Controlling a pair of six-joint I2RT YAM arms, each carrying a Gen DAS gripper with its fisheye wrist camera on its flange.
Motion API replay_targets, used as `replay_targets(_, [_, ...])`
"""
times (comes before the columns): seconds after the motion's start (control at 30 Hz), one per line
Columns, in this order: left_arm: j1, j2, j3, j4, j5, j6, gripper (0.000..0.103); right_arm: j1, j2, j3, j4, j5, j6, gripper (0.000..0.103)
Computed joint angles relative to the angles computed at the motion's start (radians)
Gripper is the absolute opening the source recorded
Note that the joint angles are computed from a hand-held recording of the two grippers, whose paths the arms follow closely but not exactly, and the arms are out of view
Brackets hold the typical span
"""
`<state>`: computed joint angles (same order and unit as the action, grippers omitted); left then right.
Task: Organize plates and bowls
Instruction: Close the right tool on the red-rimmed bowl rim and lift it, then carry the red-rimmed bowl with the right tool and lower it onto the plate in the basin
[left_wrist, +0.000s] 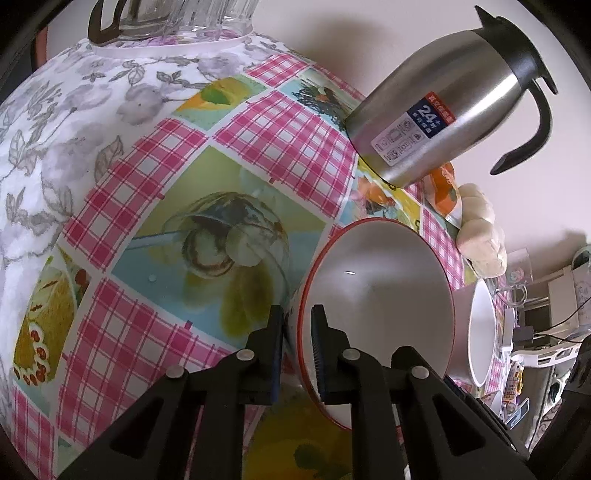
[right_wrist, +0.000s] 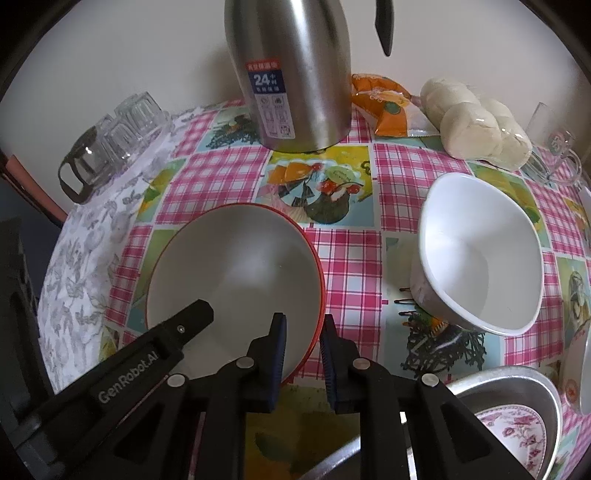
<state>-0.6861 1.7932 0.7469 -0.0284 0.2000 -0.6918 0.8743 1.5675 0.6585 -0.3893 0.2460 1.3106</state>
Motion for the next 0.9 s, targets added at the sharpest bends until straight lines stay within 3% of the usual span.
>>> replay_targets(0.2, [-0.042, -0.101, -0.011, -0.054, -0.048, 0.008, 0.015, 0.044, -0.111, -0.023, -0.055, 0.054, 0.049, 0.02])
replay_targets(0.47, [-0.163, -0.28, -0.016, -0.153, -0.155, -0.023, 0.015, 0.152, -0.329, -0.055, -0.219, 0.148, 0.19, 0.02])
replay_targets(0.7, [-0.295, -0.368, 0.01, -0.253, -0.251, -0.041, 0.015, 0.354, -0.51, -0.051, -0.442, 0.279, 0.435, 0.02])
replay_targets(0.9, [-0.412, -0.406, 0.025, -0.311, -0.324, -0.069, 0.015, 0.573, -0.525, -0.006, -0.651, 0.389, 0.704, 0.02])
